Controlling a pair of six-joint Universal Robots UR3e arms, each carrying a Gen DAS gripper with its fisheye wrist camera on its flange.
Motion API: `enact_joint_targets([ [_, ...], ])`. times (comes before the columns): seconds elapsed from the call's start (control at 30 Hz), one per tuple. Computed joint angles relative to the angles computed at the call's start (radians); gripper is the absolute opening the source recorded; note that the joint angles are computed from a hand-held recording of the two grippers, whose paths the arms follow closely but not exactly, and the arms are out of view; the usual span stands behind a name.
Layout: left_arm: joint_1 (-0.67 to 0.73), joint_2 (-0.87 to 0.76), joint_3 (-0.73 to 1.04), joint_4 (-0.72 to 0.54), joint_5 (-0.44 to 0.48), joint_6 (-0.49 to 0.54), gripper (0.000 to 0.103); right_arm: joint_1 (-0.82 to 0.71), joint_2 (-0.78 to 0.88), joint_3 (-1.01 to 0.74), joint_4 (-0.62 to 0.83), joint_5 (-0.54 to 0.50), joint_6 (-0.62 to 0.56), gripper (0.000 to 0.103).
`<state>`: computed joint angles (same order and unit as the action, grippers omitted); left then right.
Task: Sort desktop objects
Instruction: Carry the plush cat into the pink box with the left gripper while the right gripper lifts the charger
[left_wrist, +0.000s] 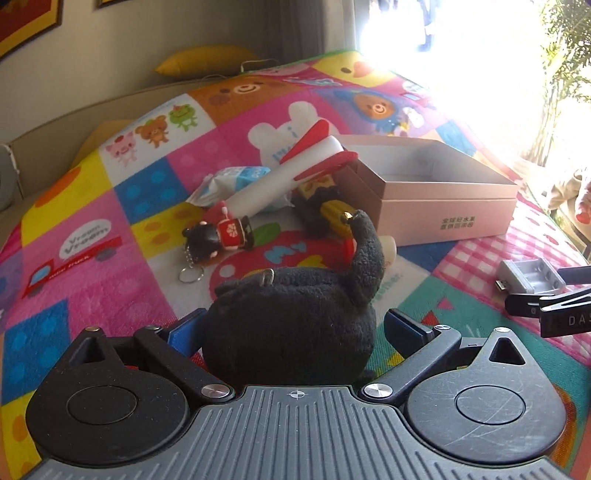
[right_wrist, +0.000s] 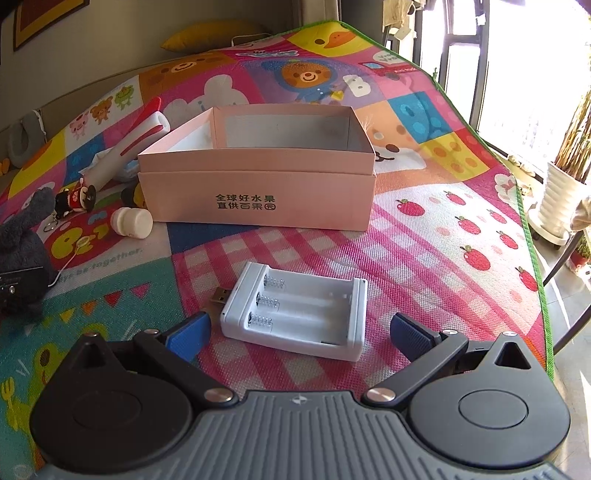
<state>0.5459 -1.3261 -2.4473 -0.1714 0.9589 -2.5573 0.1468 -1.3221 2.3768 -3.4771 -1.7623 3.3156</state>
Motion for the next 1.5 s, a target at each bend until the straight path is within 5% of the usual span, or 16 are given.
enact_joint_targets([
  [0.23, 0.045, 0.086, -0.009, -0.114, -0.029, 0.061, 0.091, 0.012, 0.009, -0.099, 0.127, -0.003, 0.016, 0.102],
  [0.33, 0.091, 0.199, -0.011, -0.287, -0.091, 0.146, 0.091, 0.018, -0.006, -0.099, 0.137, 0.008, -0.008, 0.092],
  [0.5, 0.136, 0.403, 0.026, -0.632, -0.214, 0.318, 0.091, -0.003, -0.159, -0.002, 0.187, 0.06, -0.085, 0.092],
  [0.57, 0.116, 0.421, 0.053, -0.679, -0.24, 0.333, 0.091, -0.042, -0.3, 0.056, 0.263, 0.118, -0.133, 0.092],
  [0.67, 0.026, 0.331, 0.104, -0.557, -0.236, 0.248, 0.091, -0.129, -0.521, 0.114, 0.403, 0.225, -0.192, 0.092],
  [0.77, -0.116, 0.131, 0.205, -0.293, -0.199, 0.09, 0.091, -0.2, -0.681, 0.113, 0.481, 0.275, -0.243, 0.092],
  [0.97, -0.371, -0.314, 0.53, 0.148, -0.056, -0.175, 0.092, -0.371, -0.661, -0.049, 0.385, 0.392, -0.23, 0.092],
  [1.1, -0.491, -0.584, 0.84, 0.152, 0.045, -0.241, 0.092, -0.358, -0.369, -0.343, 0.294, 0.369, -0.188, 0.092],
  [1.3, -0.575, -0.932, 1.278, 0.072, 0.184, -0.229, 0.094, -0.319, 0.059, -0.859, 0.443, 0.332, -0.107, 0.092],
  [1.5, -0.443, -0.728, 0.981, 0.091, 0.092, -0.215, 0.101, -0.308, 0.322, -1.159, 0.695, 0.391, -0.039, 0.093],
])
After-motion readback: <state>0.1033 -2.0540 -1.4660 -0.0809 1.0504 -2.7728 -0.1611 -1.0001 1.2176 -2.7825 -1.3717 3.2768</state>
